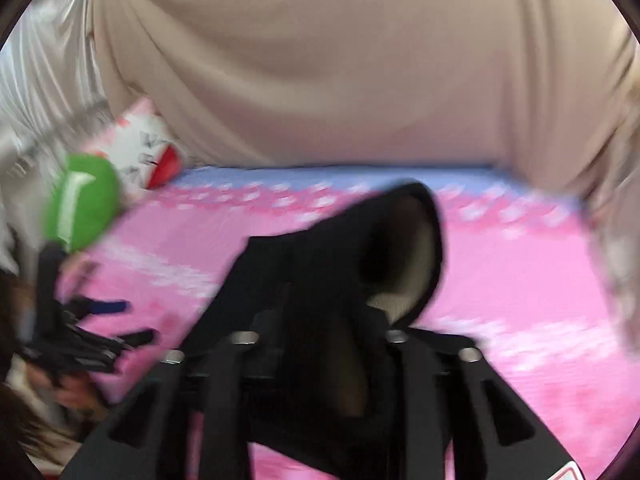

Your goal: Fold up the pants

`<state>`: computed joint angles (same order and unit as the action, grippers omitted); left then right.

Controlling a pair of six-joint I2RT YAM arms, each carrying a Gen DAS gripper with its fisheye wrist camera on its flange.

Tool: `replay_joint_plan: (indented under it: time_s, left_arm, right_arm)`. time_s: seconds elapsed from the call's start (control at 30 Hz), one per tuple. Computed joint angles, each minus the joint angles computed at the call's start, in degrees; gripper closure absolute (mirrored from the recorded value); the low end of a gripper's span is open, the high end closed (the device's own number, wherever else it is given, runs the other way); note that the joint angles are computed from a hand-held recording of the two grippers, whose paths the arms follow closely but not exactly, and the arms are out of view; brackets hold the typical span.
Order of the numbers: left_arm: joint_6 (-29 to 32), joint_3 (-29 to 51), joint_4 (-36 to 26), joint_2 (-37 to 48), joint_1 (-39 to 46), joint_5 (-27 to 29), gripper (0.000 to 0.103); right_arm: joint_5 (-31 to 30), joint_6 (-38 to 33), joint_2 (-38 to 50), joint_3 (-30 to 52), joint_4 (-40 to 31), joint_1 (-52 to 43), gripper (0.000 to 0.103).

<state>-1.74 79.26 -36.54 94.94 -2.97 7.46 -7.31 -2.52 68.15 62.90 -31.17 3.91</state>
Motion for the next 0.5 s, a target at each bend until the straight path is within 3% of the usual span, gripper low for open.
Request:
replay_joint_plan:
  time_s: [0.03,0.07,0.1,0.13,0.17,0.2,0.23,0.33,0.4,0.5]
  left_arm:
    - [-0.1,0.1,0.0,0.3,0.1,0.3,0.007]
    - [-0.3,0.3,-0.1,0.7,0.3,0.6,0.007]
    - [-0.5,0.6,-0.3,1.2,0.4,0.6,0.007]
    - [-0.4,1.0,-0.5,1.7,0.5,0.6,0.007]
    - [-0.2,1.3,-0.7,2.0,0.6,0.4,0.007]
    - [0.0,1.3,-0.5,2.1,0.6,0.1,0.007]
    - [-0.1,1.6,-0.5,2.4,0.5,-0.6,0.007]
    - [-0.8,2.3,-0.6,3.2,0.3,-0.4,0.007]
    - [-0.9,2.7,-0.6,3.6,-0.4,-0.5,0.007]
    - [-0.8,2.1,0.3,3.2,-2.1,-2.4,0.007]
  right_arm:
    - [6.4,-0.4,0.2,-2.3,0.2,0.0,0.036]
    - [9.3,-0.3,1.7,-3.5,-0.3,-0.9,0.031]
    - [10.3,0.9,4.5,-5.0,-1.4,-3.4,0.034]
    - [11.4,3.4,6.3,-6.4,-2.2,-6.0,0.054]
    - [8.0,5.0,6.5,-7.5,-2.3,-8.9,0.055]
    - [0.7,6.2,4.0,-9.5,-1.3,-13.0,0.055]
    - [-2.5,7.4,1.0,-10.7,-1.0,-15.2,0.055]
    - [-3.2,7.4,-2.9,-10.0,-1.1,-14.5,0.053]
    - [-5.8,6.5,0.0,-7.1,-1.6,-13.9,0.053]
    - [-5.2,5.2,11.0,-1.6,-0.5,-13.5,0.042]
